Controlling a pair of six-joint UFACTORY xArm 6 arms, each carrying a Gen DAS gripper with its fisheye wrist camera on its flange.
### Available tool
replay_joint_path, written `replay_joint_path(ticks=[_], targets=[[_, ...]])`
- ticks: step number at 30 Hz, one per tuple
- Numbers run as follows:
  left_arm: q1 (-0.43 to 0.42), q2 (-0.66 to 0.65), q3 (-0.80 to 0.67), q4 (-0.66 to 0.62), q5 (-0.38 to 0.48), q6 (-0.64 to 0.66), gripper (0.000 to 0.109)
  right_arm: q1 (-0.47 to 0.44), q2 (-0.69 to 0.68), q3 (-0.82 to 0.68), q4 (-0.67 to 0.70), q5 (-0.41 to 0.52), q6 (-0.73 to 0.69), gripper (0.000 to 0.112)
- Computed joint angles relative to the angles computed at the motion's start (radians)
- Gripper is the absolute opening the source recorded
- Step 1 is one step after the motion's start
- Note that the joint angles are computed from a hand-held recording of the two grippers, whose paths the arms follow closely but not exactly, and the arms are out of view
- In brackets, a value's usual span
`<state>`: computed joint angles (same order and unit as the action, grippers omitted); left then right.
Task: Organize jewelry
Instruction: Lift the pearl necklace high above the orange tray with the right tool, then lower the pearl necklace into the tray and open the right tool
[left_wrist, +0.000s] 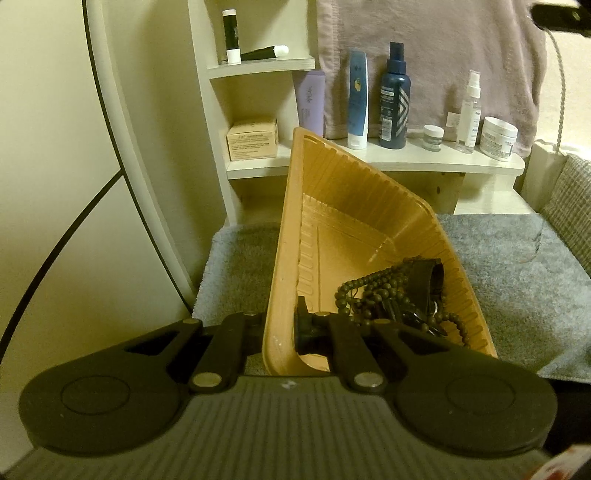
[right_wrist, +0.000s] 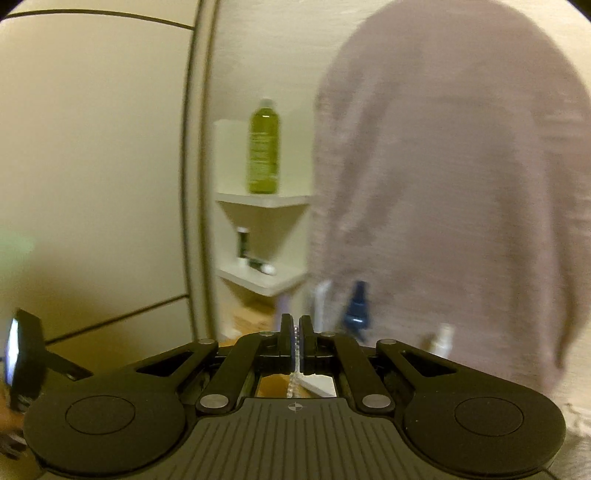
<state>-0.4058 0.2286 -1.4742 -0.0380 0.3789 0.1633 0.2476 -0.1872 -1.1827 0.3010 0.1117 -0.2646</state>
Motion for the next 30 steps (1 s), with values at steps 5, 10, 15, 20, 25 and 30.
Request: replay_joint_path(ticks=[5, 10, 15, 20, 25, 30], targets=[[0.003, 0.002, 0.001, -0.026, -0.004, 0.019, 0.006, 0.043, 0.090, -0.091, 0.116, 0.025, -0.105, 0.002], [0.004, 0.002, 0.005, -0.052, -0.009, 0.033, 0.006, 0.069, 0.188, -0.157, 0.046, 0.024, -0.015, 0.002], [0.007, 0.001, 0.007, -0.069, -0.011, 0.042, 0.006, 0.071, 0.270, -0.225, 0.028, 0.087, 0.061, 0.002], [0.010, 0.003, 0.009, -0.085, -0.012, 0.047, 0.006, 0.085, 0.323, -0.279, 0.159, 0.195, -0.018, 0.002], [0.011, 0.005, 0.009, -0.092, -0.011, 0.046, 0.006, 0.090, 0.356, -0.288, 0.189, 0.246, -0.038, 0.002], [0.012, 0.006, 0.009, -0.100, -0.012, 0.049, 0.006, 0.089, 0.357, -0.254, 0.209, 0.262, -0.028, 0.002]])
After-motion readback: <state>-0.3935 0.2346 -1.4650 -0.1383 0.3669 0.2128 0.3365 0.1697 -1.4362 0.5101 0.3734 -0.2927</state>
